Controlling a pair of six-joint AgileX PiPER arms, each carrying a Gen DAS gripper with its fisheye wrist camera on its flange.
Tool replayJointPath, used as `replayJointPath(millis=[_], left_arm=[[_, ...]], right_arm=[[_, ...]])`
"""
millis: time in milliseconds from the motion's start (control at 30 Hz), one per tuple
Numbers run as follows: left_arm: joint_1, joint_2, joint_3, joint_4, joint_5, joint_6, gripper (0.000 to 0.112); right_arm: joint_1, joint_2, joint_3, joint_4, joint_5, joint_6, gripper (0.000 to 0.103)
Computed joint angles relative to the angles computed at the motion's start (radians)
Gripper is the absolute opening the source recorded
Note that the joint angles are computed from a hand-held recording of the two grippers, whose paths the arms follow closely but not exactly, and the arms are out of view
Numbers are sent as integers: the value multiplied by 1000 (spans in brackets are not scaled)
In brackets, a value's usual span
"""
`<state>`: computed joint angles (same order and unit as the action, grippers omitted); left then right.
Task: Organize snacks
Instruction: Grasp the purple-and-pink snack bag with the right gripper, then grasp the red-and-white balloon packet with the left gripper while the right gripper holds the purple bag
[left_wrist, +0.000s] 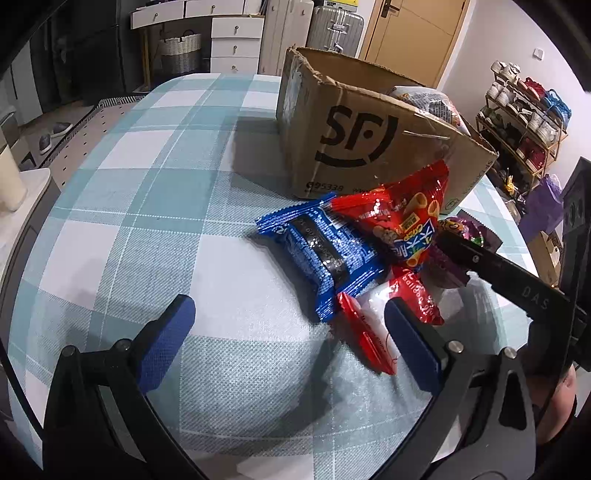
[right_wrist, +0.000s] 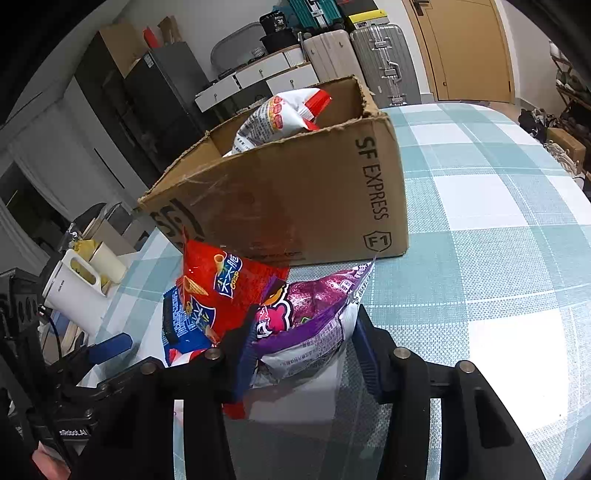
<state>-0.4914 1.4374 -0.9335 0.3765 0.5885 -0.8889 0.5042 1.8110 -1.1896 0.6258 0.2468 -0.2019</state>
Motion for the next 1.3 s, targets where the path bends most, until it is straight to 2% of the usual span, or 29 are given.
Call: replayJointPath(millis=[200, 667, 800, 1133, 1300], left_arm=[[-17, -8, 2, 20, 18, -23, 102], [-90, 16, -42, 14, 65, -40, 102], [-122, 57, -87, 25, 92, -72, 102], [-179, 227, -282, 15, 234, -93, 102], [-182, 266, -308, 7, 256, -94, 99]], right_arm=[[-18, -33, 54, 215, -16, -206, 47], [-43, -138, 177, 522, -37, -501, 47], [-50, -183, 220, 576, -49, -562, 47], [-110, -242, 315, 807, -11, -801, 47], [-127, -250, 332, 849, 1, -850, 47]])
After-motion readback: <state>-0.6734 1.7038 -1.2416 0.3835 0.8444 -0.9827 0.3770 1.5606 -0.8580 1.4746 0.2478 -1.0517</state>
